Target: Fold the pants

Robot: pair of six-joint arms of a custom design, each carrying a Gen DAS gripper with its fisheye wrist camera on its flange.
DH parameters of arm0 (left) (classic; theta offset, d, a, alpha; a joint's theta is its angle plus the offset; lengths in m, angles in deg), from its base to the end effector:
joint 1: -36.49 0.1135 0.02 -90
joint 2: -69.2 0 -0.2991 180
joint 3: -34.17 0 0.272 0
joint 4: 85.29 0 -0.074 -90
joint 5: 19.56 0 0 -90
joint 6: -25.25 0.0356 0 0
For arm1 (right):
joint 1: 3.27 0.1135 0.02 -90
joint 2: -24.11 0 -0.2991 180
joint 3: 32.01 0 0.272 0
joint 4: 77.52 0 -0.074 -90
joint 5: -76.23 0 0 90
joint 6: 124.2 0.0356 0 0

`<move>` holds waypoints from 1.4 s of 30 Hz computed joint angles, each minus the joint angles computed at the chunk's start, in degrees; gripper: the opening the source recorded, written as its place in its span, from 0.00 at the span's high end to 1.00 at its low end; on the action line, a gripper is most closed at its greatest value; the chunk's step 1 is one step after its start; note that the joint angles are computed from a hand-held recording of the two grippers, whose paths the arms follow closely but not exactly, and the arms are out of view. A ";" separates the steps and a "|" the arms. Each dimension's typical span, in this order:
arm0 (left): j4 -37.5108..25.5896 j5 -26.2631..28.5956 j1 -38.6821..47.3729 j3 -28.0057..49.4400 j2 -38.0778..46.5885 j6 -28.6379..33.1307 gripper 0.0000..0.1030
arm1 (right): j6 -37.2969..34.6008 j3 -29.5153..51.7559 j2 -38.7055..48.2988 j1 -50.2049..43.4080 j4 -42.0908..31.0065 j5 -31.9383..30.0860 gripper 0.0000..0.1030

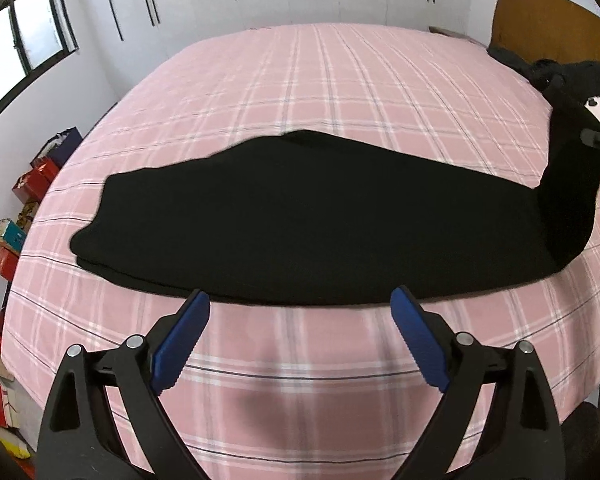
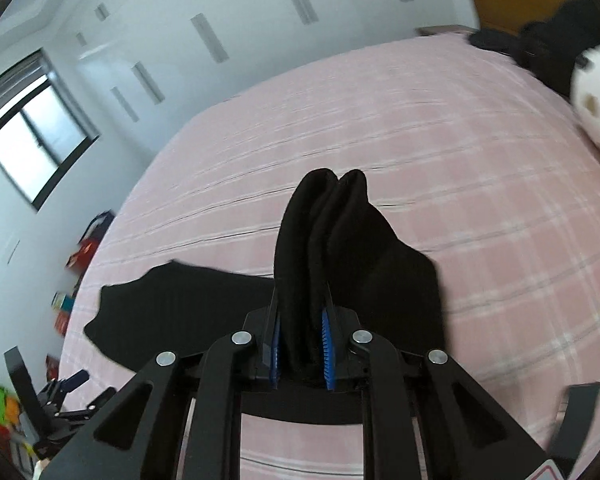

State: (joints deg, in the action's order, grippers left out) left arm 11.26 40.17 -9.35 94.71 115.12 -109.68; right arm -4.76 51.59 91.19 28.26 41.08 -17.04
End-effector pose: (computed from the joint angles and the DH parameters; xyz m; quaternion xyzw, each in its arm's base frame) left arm 0.0916 -0.0685 0.2993 -0.0404 0.9492 0.0540 0.3072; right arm 0.2051 0.1282 0.3890 -0.0278 0.9227 0.2173 0.3171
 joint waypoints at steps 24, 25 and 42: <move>20.95 36.90 72.96 -16.62 -8.20 58.59 0.13 | 13.60 20.36 42.10 30.77 6.93 9.66 0.84; 22.03 37.93 73.96 -17.32 -7.55 58.80 0.13 | 13.78 19.59 42.10 30.92 7.72 9.93 0.83; 25.39 46.97 82.30 -20.66 -6.48 63.60 0.12 | 14.81 27.07 44.52 35.17 4.76 20.48 0.80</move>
State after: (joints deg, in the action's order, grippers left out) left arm 36.65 87.14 72.95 74.05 108.65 -46.08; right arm 10.05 78.65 135.71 63.43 45.84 3.45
